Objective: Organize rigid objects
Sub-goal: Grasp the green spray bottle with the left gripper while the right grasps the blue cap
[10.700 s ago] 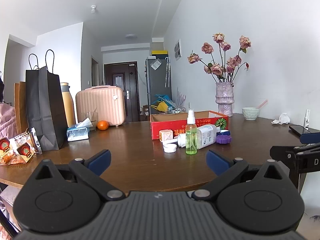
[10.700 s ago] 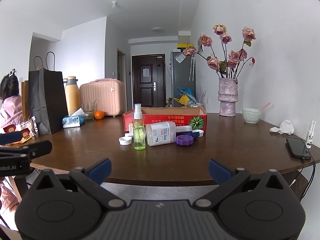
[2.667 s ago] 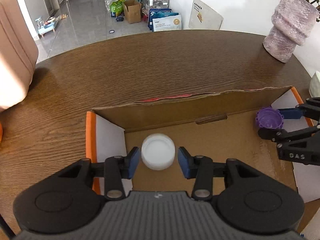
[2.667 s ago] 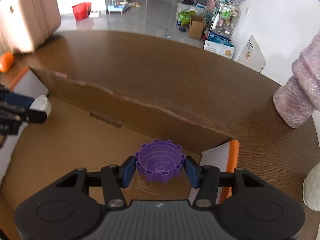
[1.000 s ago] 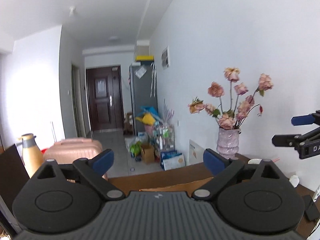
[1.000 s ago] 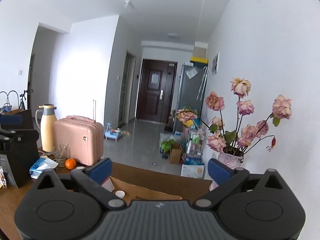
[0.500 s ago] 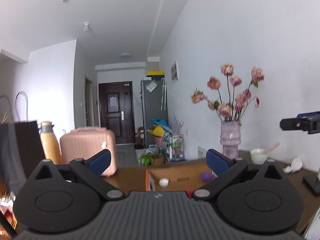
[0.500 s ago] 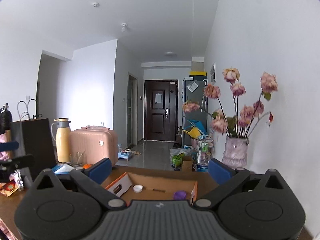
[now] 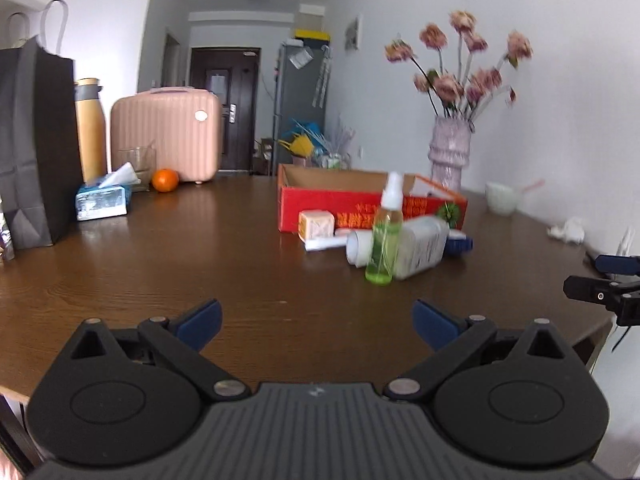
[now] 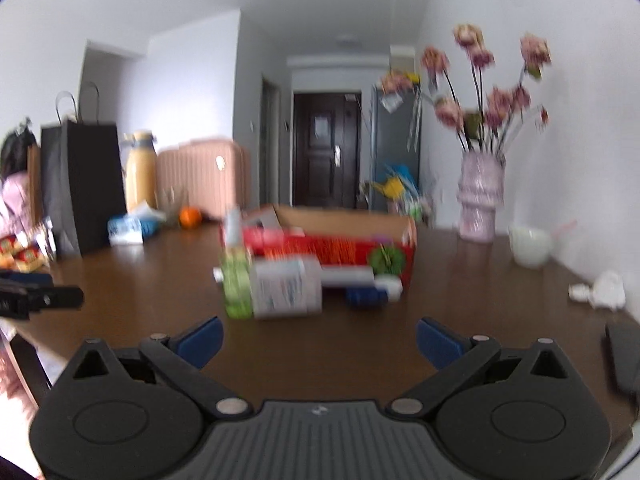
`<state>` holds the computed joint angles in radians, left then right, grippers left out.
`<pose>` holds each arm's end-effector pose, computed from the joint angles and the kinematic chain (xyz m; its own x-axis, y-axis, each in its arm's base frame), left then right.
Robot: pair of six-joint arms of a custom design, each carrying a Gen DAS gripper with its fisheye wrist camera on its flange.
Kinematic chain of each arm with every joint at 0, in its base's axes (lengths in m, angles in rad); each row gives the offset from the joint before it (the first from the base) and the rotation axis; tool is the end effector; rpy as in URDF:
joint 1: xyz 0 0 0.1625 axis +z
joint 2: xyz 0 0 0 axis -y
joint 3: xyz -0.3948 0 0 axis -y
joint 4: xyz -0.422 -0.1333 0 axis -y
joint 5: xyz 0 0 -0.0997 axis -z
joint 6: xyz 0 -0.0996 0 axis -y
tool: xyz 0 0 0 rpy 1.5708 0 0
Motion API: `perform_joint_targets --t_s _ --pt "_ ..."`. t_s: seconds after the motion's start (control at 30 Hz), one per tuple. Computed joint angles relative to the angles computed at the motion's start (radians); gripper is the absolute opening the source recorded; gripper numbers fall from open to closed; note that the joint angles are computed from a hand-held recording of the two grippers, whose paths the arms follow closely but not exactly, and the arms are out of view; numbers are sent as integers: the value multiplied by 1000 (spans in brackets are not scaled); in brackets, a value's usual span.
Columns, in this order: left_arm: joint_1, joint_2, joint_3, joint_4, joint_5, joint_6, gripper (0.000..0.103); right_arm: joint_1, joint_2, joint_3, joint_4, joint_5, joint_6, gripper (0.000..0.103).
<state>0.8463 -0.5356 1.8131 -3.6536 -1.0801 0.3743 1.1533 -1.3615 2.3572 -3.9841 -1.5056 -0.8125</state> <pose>-0.2587 -0.5642 -0.0290 -0.6564 0.4970 -0.5675 0.7512 0.3622 -0.5517 -0.0445 -0.4452 0.2779 -0.6902 0.1365 0.7107 -0.6386 0.3469 -0.6869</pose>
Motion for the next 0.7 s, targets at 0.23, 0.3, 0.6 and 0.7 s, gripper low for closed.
perform_joint_targets --t_s 0.23,0.3,0.6,0.7 --pt "-3 87 -152 114 -8 25 96 -14 12 -65 60 -81 103 103" --pt "-2 117 -212 177 6 17 91 -11 24 -97 87 -97 110 103" --pt "21 233 -456 397 -4 17 83 18 98 -250 206 -184 114 98" --pt "27 268 -525 448 -9 15 77 21 121 -297 245 -200 140 97"
